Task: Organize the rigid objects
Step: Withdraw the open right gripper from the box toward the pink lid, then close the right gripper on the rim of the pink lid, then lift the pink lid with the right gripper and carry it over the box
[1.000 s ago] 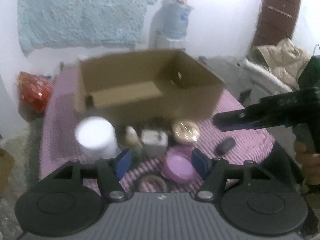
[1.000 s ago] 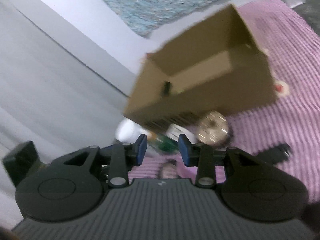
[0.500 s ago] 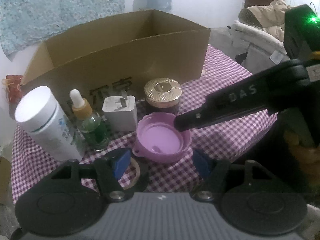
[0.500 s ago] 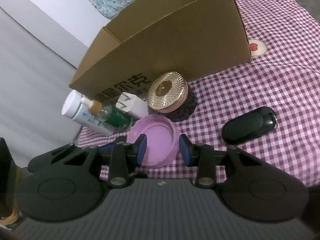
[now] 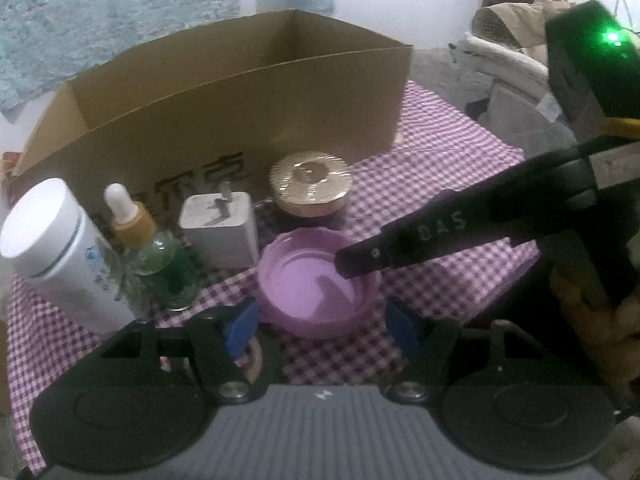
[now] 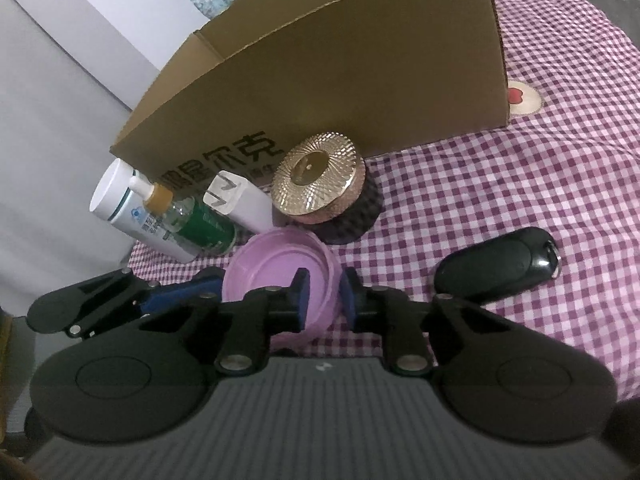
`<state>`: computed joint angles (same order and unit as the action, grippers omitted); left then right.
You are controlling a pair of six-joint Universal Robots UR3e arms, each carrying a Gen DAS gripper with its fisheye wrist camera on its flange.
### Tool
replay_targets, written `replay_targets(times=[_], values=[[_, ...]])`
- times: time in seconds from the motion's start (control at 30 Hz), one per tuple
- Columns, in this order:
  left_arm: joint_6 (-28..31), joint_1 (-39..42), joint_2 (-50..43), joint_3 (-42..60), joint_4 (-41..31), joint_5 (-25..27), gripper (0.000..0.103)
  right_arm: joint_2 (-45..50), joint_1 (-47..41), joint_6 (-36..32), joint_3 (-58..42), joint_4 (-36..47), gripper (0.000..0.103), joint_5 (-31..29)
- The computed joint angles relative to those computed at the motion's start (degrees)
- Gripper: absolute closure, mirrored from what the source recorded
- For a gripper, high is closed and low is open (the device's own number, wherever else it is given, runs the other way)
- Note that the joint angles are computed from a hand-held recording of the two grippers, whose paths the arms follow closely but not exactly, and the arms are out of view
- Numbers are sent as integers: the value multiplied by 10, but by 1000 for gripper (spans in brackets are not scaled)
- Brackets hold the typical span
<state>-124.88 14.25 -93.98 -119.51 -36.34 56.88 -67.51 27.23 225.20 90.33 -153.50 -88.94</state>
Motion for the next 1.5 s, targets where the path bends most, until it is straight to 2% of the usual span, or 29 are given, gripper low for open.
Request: replay_targets(times=[0.37, 0.6, 0.73, 0.87, 1.5], values=[[34, -12, 33, -38, -37, -19, 32, -76, 2, 12, 83, 10, 88, -24], [29, -21, 43, -77, 56, -3, 29, -101, 2, 20, 117, -7, 86, -24], [19, -35, 21, -65, 71, 8, 27, -95, 4, 19, 108, -2, 86, -22], [-1, -60, -25, -53, 116, 32, 27, -85, 6, 16, 92, 9, 86, -28], [-51, -79, -70, -43, 171, 30, 29, -42, 26, -13, 25, 53, 87, -68]])
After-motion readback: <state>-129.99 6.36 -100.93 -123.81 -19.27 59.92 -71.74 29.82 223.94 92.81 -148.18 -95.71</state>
